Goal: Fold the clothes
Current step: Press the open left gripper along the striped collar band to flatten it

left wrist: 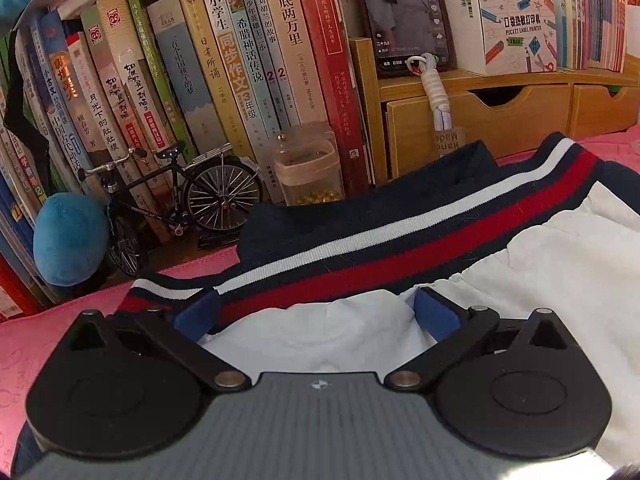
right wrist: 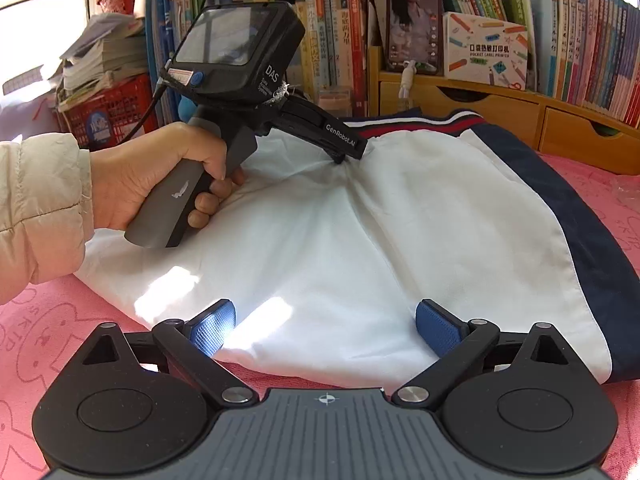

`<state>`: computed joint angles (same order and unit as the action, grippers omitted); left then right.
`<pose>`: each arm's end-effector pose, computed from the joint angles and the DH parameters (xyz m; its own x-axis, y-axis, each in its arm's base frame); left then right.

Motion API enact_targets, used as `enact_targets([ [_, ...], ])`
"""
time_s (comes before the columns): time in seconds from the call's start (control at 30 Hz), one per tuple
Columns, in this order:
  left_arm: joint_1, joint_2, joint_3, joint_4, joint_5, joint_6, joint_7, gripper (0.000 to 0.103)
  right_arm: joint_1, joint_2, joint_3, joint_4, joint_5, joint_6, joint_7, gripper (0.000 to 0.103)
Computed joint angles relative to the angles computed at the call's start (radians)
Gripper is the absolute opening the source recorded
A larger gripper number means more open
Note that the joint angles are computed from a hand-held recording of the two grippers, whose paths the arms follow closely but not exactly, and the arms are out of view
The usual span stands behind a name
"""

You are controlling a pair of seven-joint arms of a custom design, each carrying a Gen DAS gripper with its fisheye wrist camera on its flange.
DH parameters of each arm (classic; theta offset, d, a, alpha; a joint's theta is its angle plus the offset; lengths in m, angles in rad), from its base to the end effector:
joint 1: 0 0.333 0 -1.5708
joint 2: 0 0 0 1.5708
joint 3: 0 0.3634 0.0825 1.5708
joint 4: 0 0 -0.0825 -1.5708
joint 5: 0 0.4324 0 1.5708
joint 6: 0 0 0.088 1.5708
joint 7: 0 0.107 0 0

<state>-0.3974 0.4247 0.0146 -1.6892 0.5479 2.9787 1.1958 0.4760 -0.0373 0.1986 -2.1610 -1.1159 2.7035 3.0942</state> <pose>0.7009 -0.3232 0.4659 -0.4050 -0.8949 -0.1874 -0.5229 0.3949 -0.7554 0.4506 0.4011 0.4840 0.0935 -0.9929 -0.0729 -0.6360 -0.0032 -0.7716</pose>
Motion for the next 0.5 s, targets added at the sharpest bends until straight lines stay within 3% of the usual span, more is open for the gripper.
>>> enact_targets([
  [0.23,-0.005,0.011,0.011,0.0,-0.026,0.028,-0.018,0.103,0.004,0.003,0.002,0.001,0.016,0.002,-0.02,0.103],
  [0.33,-0.049,0.003,0.06,-0.005,0.017,0.024,-0.063,0.103,0.005,0.003,0.001,0.003,0.022,-0.002,-0.026,0.103],
  [0.5,-0.043,-0.076,0.051,-0.069,0.08,0.009,-0.1,0.101,0.007,0.003,0.001,0.005,0.026,-0.006,-0.03,0.103],
])
